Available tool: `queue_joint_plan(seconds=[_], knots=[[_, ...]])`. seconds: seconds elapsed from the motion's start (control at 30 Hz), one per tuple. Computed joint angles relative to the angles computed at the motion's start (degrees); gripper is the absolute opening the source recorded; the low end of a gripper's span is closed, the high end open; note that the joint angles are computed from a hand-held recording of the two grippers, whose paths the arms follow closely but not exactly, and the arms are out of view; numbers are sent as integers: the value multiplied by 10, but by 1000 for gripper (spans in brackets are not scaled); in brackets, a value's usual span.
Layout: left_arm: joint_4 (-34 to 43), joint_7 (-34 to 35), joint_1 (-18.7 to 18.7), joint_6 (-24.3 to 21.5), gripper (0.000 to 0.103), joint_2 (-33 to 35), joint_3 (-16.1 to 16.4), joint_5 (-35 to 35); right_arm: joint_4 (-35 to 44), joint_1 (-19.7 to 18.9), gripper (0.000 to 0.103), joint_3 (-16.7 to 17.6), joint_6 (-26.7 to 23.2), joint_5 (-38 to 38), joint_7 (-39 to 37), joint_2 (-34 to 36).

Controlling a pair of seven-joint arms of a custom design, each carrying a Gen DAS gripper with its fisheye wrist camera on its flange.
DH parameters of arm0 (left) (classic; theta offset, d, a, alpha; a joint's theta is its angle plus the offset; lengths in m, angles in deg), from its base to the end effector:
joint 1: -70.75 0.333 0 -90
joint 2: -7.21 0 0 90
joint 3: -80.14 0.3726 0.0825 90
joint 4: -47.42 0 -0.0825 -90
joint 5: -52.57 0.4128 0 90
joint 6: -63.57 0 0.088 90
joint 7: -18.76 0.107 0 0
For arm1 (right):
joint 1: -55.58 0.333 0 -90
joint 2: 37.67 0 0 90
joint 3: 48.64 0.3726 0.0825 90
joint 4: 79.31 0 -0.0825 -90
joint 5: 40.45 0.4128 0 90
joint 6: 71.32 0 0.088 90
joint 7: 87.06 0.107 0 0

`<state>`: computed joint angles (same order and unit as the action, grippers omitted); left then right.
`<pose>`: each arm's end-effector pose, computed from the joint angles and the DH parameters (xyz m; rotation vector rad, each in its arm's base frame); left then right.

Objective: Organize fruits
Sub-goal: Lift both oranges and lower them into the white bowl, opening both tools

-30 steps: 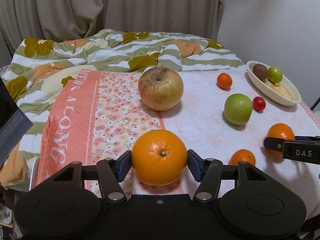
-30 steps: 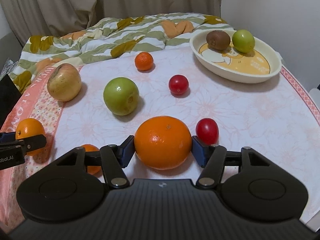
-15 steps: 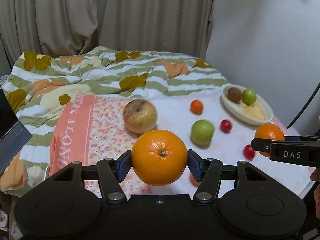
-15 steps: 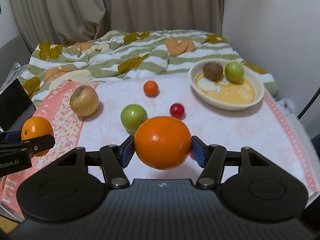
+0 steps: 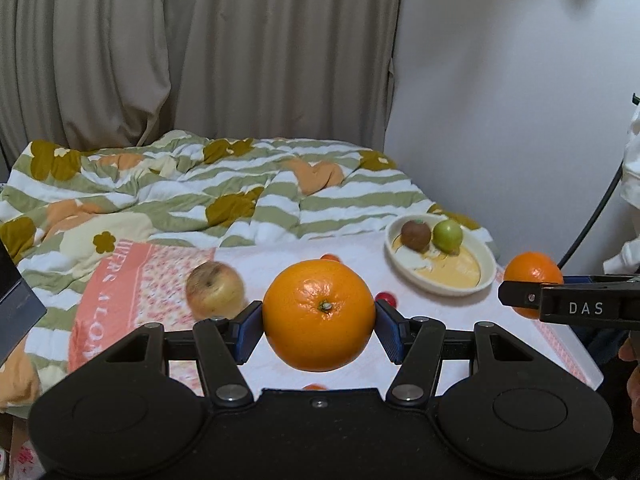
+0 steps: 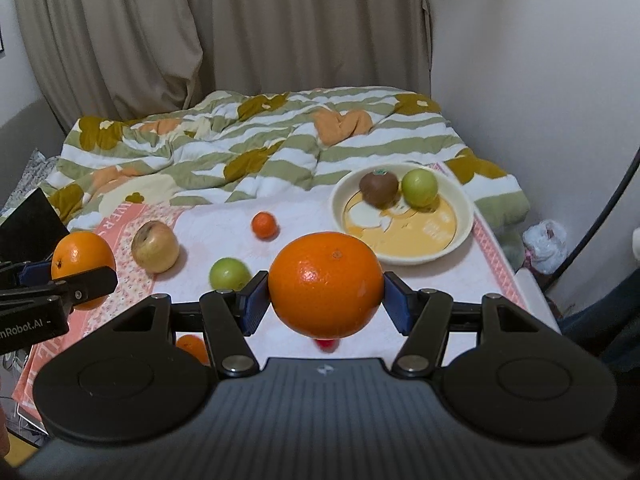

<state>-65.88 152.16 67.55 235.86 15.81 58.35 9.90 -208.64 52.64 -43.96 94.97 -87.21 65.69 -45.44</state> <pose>0.6224 -0.2208 0.5281 -1.3156 2.1374 -1.1519 0.5527 0.0625 0.5366 -1.4016 1.9783 -0.8265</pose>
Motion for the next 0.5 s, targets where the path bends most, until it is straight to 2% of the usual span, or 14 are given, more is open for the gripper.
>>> queue_joint_plan(seconds=[0.1, 0.23, 0.33, 0.4, 0.5], knots=[[-2, -125, -48, 28, 63, 5, 32, 101, -12, 3, 75, -34, 39, 67, -102, -1], [10, -333, -142, 44, 63, 20, 114, 271, -19, 28, 75, -84, 67, 229, -299, 8], [32, -475, -226, 43, 63, 37, 193, 392, -16, 74, 75, -139, 83, 392, -486, 21], [50, -549, -268, 38, 63, 51, 234, 450, -3, 113, 75, -180, 83, 526, -634, 33], [86, -642, -319, 22, 63, 77, 281, 519, 27, 138, 75, -211, 66, 703, -826, 55]])
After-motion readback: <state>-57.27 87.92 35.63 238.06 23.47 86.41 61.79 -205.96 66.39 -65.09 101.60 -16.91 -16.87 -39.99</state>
